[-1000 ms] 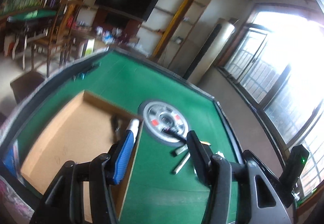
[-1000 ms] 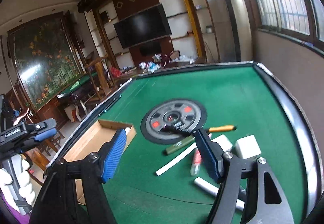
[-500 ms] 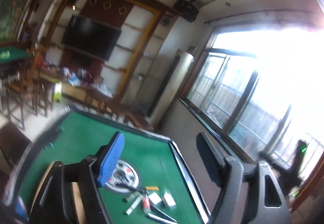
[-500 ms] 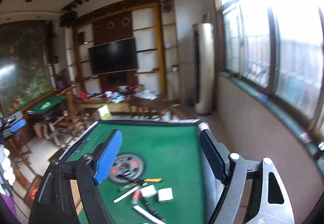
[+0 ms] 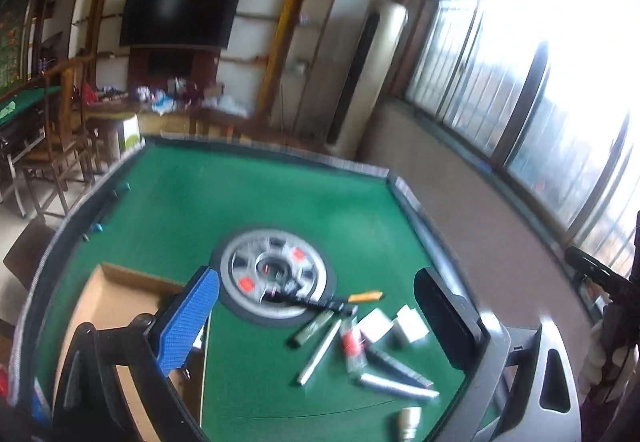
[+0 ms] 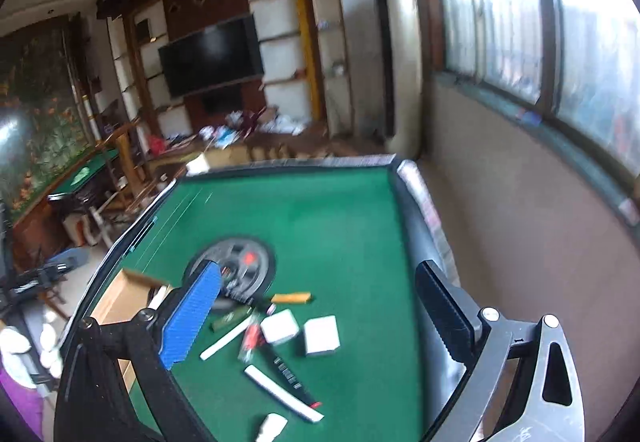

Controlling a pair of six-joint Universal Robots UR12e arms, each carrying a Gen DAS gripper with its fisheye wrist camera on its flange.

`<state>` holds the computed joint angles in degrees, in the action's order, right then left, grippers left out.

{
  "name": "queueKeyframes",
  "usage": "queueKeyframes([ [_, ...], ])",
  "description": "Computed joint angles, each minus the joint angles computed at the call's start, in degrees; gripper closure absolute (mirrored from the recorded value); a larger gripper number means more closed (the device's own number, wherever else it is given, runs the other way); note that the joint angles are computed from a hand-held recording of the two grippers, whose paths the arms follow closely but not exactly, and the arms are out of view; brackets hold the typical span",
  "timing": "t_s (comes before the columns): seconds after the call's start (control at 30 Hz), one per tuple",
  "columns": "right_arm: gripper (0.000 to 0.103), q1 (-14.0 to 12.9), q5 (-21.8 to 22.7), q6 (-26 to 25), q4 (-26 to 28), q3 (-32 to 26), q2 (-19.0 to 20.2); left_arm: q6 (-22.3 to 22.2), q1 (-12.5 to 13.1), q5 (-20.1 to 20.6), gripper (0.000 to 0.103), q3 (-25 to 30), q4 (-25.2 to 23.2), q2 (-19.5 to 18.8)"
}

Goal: Organize rigid objects
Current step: 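Open both tools and withdraw them from the box, then grasp the orange ballpoint pen with the left tool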

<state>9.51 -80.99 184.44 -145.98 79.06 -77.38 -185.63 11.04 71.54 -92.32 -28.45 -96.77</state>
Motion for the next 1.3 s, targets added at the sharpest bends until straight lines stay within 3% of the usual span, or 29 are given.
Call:
queueKeyframes([
  [0.03, 0.005, -0.21, 2.37, 1.65, -0.81, 1.01, 0.77, 0.85, -0.95, 1.56, 0.007, 0.53, -1.16, -1.81],
  [0.1, 0.005, -1.03, 7.45, 6.76, -4.53, 2.94, 3.1, 2.75, -1.97, 1.42, 0.027, 2.28, -5.06, -4.74],
  [0.17, 0.005, -1.26, 8.42, 10.05, -7.74, 4.35, 5.23, 5.72, -3.33, 2.14, 0.058, 5.88, -12.6, -8.42],
  [0.23, 0.005, -1.05, 8.09, 12.44, -8.28, 4.4, 7.06, 7.71, -4.76, 4.35, 0.062, 8.59, -16.23, -11.33],
  [0.3, 0.005, -1.43, 9.7, 14.21, -7.93, 4.29, 8.59, 9.74, -6.34, 8.78, 0.062, 10.62, -15.64, -13.89],
  [0.4, 0.006, -2.39, 12.36, 16.87, -8.2, 5.45, 9.21, 11.18, -6.48, 8.75, 0.062, 13.19, -14.58, -16.95],
  [0.5, 0.006, -3.2, 14.87, 18.32, -7.14, 5.08, 9.75, 12.73, -6.8, 9.95, 0.062, 17.01, -16.74, -20.57],
  [0.6, 0.006, -3.19, 14.58, 18.42, -8.43, 5.65, 9.66, 11.17, -5.88, 6.17, 0.062, 18.73, -21.7, -21.93],
  [0.7, 0.006, -2.95, 14.03, 18.02, -8.33, 5.83, 9.82, 13.87, -5.53, 3.94, 0.066, 16.23, -21.71, -20.08],
  [0.77, 0.006, -2.88, 14.47, 17.84, -6.32, 5.44, 9.99, 16.94, -5.39, 1.55, 0.089, 14.21, -24.8, -18.33],
  [0.87, 0.006, -2.87, 15.69, 17.17, -4.28, 5.24, 10.11, 22.3, -6.07, 2.62, 0.089, 10.25, -24.52, -15.52],
  [0.93, 0.006, -2.82, 14.79, 16.9, -5.12, 5.58, 10.02, 23.89, -5.67, 0.59, 0.089, 8.21, -23.42, -14.14],
  [1.07, 0.006, -2.41, 11.67, 16.6, -6.09, 5.72, 10.23, 23.4, -4.62, -4.52, 0.089, 6.95, -21.18, -13.36],
  [1.2, 0.006, -2.26, 9.67, 17.38, -6.11, 5.29, 10.53, 22.19, -6.01, -1.2, 0.089, 8.85, -17.08, -14.77],
  [1.23, 0.006, -2.15, 8.8, 17.5, -5.85, 5.13, 10.57, 22.17, -6.38, 0.1, 0.085, 9.92, -15.81, -15.72],
  [1.3, 0.006, -1.98, 6.92, 17.84, -6.15, 5.17, 10.43, 23.73, -7.19, 0.74, 0.067, 12.46, -15.32, -17.75],
])
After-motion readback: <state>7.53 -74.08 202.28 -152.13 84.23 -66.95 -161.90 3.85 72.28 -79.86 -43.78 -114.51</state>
